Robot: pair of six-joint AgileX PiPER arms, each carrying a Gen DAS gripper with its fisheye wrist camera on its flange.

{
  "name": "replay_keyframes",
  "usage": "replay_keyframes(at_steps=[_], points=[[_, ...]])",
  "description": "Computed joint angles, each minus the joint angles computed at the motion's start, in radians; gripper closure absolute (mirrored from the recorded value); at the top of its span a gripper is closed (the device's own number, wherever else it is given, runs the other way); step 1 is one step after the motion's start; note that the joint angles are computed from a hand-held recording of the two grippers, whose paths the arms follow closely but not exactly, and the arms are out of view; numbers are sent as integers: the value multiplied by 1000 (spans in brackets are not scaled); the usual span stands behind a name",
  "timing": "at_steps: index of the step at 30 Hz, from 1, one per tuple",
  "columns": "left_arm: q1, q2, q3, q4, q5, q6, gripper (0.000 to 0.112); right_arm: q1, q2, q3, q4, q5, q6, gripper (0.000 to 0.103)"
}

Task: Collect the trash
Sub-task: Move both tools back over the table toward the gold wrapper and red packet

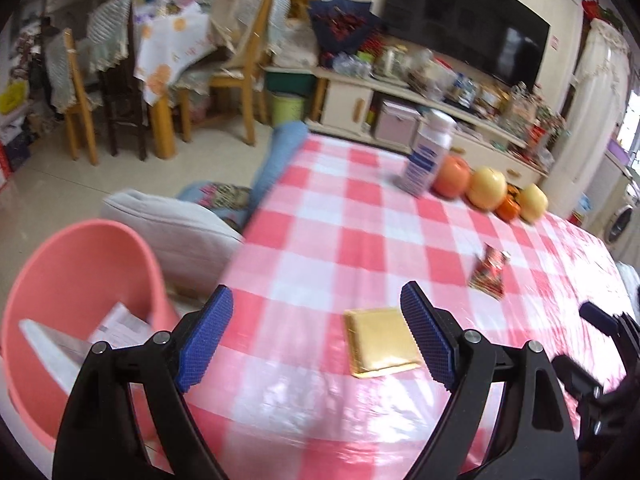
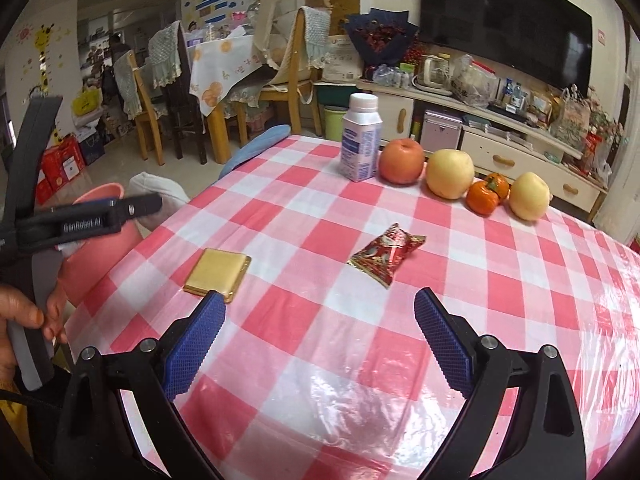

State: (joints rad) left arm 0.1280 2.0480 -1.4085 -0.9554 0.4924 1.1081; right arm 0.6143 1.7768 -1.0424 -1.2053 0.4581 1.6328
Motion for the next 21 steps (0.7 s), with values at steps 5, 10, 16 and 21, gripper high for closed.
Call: replay_keyframes(at_steps=[5,10,16,21], points=[[-42,24,1,39,50,-57,26,-68,-26,54,-33,-63,46,9],[-91,42,14,72,34,-97,26,-134,-9,60,11,-113,-4,9],[-140,77,-1,177,-1,-199,26,-228,33,33,160,-194,-159,9],[-158,112,-34,267,-25,-295,26,-283,99,-28,318,-252,-320,9]])
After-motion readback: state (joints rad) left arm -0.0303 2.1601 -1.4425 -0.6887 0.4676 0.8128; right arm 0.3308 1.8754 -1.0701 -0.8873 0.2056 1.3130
